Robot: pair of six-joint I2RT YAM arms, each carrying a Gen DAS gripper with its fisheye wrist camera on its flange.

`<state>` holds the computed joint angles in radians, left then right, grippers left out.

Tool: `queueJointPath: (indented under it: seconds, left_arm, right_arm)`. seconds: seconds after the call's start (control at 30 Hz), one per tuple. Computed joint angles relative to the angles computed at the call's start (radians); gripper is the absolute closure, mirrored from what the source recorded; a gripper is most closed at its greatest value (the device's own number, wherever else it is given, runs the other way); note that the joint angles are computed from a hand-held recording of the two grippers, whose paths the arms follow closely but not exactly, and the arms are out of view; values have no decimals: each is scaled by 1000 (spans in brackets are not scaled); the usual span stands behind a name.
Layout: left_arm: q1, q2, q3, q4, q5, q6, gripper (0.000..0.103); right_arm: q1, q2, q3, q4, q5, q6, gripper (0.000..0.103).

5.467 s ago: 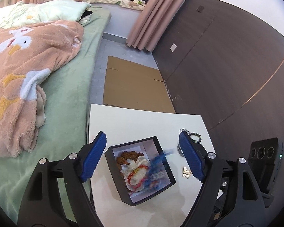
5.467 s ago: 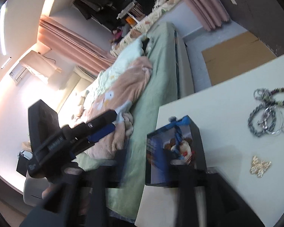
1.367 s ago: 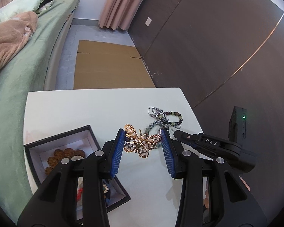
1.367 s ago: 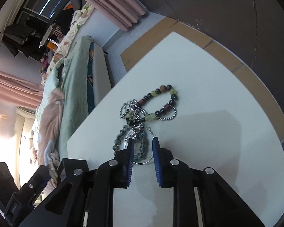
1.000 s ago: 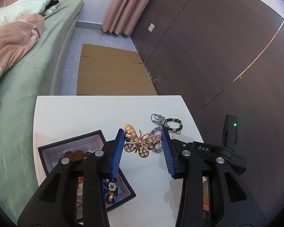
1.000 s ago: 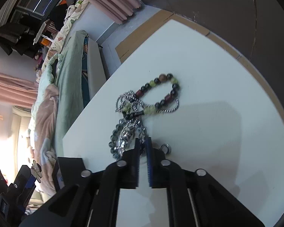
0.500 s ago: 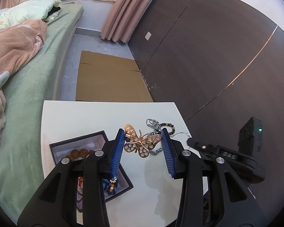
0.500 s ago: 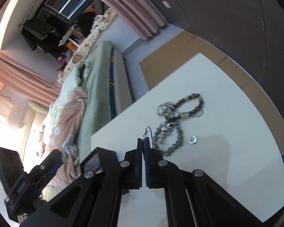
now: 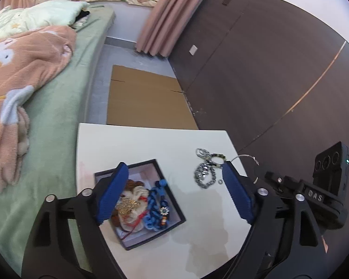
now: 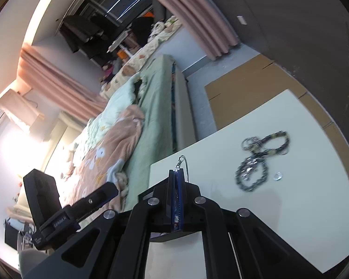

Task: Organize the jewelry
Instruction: 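Release the butterfly brooch into the box with the left tool, then lower the silver chain bracelet into the box and open the right tool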

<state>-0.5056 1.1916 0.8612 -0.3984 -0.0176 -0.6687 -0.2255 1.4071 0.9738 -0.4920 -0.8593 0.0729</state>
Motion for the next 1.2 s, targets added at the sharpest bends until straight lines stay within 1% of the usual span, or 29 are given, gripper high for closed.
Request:
queueJointPath:
  seconds: [0.13, 0.27, 0.47, 0.5, 0.53, 0.57, 0.6, 0.63, 0.67, 0.7, 0.77, 0.83, 1.07, 1.2]
  left_arm:
    - [39, -14, -12, -25, 7, 4, 19]
    - [64, -28, -20, -34, 5, 7, 13]
    - [105, -45, -33, -38, 7, 3, 13]
    - [113, -47, -38, -36, 12, 0, 13]
    - [122, -48, -39, -35, 17, -2, 13]
    - [126, -48, -40, -35, 19, -5, 13]
    - [132, -49, -41, -33, 22, -7, 13]
    - [134, -51, -42, -32, 23, -7, 13]
    - [134, -49, -41, -30, 23, -8, 13]
    - [130, -45, -40, -27, 22, -10, 13]
    - [118, -33, -35, -19, 20, -12, 13]
    - [104, -14, -25, -12, 16, -16, 13]
    - [22, 72, 22, 18, -11, -28, 13]
    - [-31, 131, 59, 40, -38, -36, 13]
  right_arm:
    - [65, -25, -32, 24, 1, 15, 101]
    - [131, -36, -55, 58, 3, 43, 101]
    - [240, -13, -71, 125, -4, 108, 100]
    - [274, -1, -60, 116, 29, 98, 97]
    - [293, 14, -48, 100, 55, 92, 96]
    - [310, 41, -30, 74, 72, 84, 87]
    - [317, 64, -20, 56, 82, 80, 73]
    - [310, 67, -34, 72, 90, 87, 43]
    - [300, 42, -63, 106, 113, 106, 40]
    - [290, 34, -68, 113, 120, 106, 40]
    - [243, 38, -59, 89, 82, 83, 40]
    - [195, 32, -56, 71, 72, 63, 39]
    - [11, 50, -25, -22, 44, -31, 30]
    - [-95, 74, 9, -66, 50, -78, 29]
